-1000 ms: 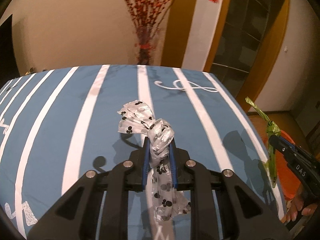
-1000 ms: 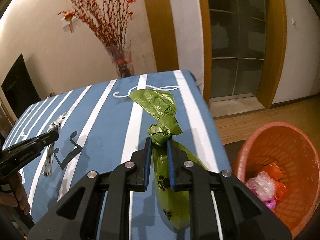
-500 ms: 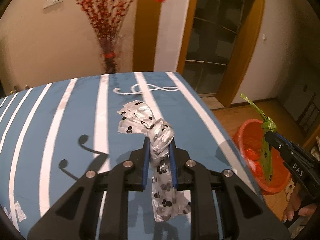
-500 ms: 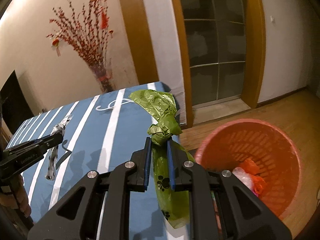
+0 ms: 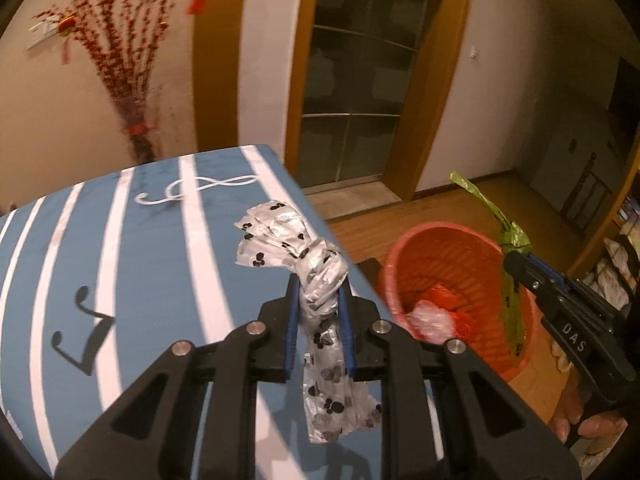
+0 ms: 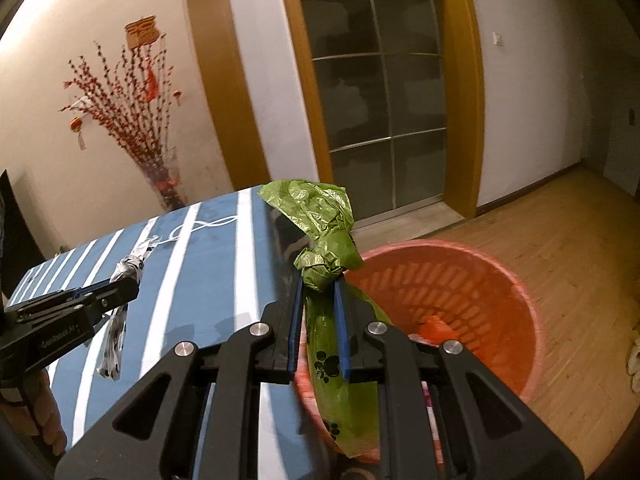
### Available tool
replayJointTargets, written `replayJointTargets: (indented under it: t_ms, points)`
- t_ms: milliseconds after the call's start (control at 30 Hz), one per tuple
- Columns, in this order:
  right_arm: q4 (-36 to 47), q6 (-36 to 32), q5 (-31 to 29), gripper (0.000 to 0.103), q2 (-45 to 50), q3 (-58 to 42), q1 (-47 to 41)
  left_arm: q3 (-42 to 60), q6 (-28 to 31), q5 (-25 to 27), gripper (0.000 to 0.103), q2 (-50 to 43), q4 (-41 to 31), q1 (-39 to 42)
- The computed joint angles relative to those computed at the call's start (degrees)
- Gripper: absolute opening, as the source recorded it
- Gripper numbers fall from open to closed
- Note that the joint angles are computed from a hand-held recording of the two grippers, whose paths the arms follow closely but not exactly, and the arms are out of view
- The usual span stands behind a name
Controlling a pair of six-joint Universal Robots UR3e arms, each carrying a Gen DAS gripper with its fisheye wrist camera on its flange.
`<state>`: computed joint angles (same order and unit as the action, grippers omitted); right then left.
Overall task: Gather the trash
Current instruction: 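Lift the light-green bag with the right tool and carry it over the orange basket, then open the right tool to drop the light-green bag while the left tool drops the white patterned bag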
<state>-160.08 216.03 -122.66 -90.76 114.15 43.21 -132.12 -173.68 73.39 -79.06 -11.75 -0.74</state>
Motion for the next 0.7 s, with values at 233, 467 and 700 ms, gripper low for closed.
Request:
replayJointTargets:
  t_ms: [233,467,700]
  points:
    - [-0.4,0.7,-1.4,0.015,-5.2,5.8,-2.1,5.3,-3.4,3.0,0.019,-7.9,2.8,-8.5]
    - [-0.9,1.0,-0.9,0.015,-10.8,11.1,-5.0,11.8,-6.6,4.8,0.019,-15.4,4.2,-15.4]
    - [-1.1,0.5,0.2,0.015,-15.1,14.9,-7.8,18.3,-8.7,5.6,0.019,-22.3,4.6,-20.7]
